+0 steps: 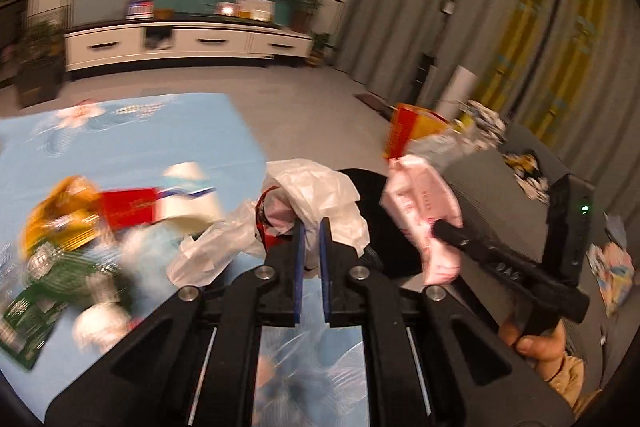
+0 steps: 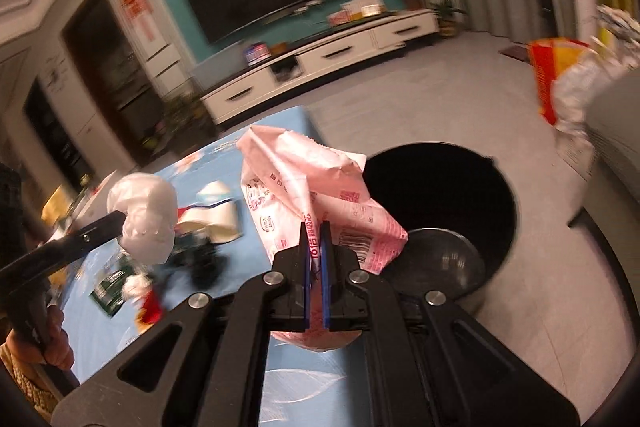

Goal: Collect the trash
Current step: 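Carry both items over the black bin and open both tools to drop them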

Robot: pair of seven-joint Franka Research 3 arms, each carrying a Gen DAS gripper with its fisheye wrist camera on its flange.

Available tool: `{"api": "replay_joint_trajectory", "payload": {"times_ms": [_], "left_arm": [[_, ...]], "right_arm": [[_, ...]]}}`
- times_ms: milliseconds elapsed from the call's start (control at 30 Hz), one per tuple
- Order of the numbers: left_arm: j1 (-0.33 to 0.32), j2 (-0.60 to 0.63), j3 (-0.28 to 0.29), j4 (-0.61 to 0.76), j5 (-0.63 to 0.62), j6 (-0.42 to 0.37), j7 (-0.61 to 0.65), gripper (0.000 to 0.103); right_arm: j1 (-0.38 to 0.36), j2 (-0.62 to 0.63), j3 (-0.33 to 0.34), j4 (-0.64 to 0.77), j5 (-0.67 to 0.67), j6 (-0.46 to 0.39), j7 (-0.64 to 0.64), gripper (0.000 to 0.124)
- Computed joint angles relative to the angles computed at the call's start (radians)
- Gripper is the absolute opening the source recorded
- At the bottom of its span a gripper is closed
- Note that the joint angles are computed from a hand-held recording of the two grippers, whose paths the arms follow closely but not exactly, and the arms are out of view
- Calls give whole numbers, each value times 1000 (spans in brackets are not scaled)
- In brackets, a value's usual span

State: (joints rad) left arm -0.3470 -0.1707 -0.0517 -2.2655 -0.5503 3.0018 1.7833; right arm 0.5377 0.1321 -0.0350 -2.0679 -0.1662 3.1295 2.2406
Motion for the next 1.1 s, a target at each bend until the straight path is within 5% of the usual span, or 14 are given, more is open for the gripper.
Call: {"api": "replay_joint_trajectory", "payload": {"times_ms": [167,367,433,500,567,633,833,900,1100], "left_arm": [[-9,189,-36,198,-96,-72,139,9],[27,375,-89,371,71,-129,36,12],[37,416,-100,417,120,-148,0,27],[43,442,-106,439,169,-155,-44,64],[66,453,-128,446,189,-149,-56,65],[92,437,-153,428,200,-146,-63,68],[180,327,-239,300,184,-107,-75,99],[200,273,-256,247,135,-111,-53,100],[157,60,-189,27,116,-84,-101,100]], "right_arm": [[23,34,-76,13,-70,-12,103,5],[5,118,-95,73,-11,-25,99,7],[-23,132,-78,81,38,-43,65,19],[-1,145,-107,88,46,-55,88,49],[9,139,-127,71,42,-45,98,50],[5,129,-122,54,55,-35,91,50],[4,71,-105,-13,78,-23,93,56],[-17,55,-77,-22,88,-27,70,60],[-46,3,10,-39,94,-71,7,70]]}}
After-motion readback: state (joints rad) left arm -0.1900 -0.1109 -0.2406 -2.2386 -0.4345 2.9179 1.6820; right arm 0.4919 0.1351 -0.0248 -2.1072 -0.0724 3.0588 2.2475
